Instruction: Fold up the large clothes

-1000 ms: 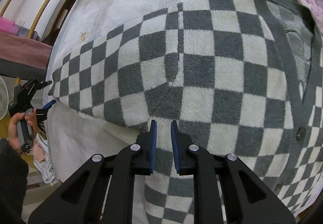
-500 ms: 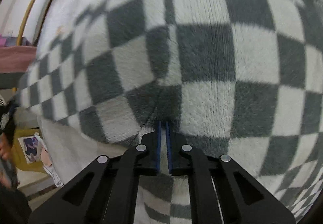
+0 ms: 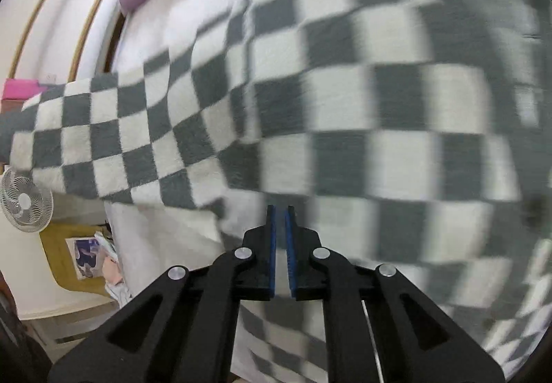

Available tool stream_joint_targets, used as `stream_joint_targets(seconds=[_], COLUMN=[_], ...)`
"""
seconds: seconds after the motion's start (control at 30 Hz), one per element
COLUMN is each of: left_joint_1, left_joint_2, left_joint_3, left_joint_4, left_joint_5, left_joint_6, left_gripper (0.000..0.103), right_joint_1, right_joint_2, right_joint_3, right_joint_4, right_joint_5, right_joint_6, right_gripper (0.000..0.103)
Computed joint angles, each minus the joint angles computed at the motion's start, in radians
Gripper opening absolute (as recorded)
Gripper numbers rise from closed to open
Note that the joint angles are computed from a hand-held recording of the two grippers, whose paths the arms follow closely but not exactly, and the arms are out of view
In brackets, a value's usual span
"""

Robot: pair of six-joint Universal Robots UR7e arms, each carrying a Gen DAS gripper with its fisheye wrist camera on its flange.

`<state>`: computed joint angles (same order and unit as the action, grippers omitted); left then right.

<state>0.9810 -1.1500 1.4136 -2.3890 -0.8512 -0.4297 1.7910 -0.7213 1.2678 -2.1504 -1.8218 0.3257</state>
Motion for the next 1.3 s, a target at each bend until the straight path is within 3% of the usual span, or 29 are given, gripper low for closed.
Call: stream_joint_targets(seconds=[0.27,0.6,0.8,1.03,1.2,1.3], left_joint_1=[-0.126,-0.181,-0.18,-0.19,-0.19,-0.191], left_joint_2=[0.253,0.588,0.703,0.748,0.788,0.833], left_joint_3=[-0.05,-0.142,-0.19,-0.207,-0.263,-0.325], left_joint_4=[-0.024,-0.048,0.052,0.098,0.153,0.206], left_joint_5=[-0.124,-0.214,-0.229,-0.196,-0.186,-0.198], left_joint_6=[-0.028,-0.195,-0.287,-0.296,-0.308,-0.261], left_gripper=[0.01,0.01,0.01,0.01,0.01,0.01], right_joint_1=[-0.127,-0.351,-0.48,-0.643,-0.762,-0.813], right_joint_2=[-0.388,-0.715,-0.817,-0.893,-0.911,-0.895], right_joint_3=[0.318,0.455,0.497,0.52,0.505,0.478], right_joint_4=[-0.118,-0.113,-0.16,-0.267,-0.354,-0.393], right_joint_5=[-0.154,-0.231,-0.21,-0.103,-0.018,0.034], right_joint_6=[-0.086,-0.126,-0.143,-0.019,0.083,0.131], right_gripper=[0.007,0.007,0.007,0.01,0.038,0.039])
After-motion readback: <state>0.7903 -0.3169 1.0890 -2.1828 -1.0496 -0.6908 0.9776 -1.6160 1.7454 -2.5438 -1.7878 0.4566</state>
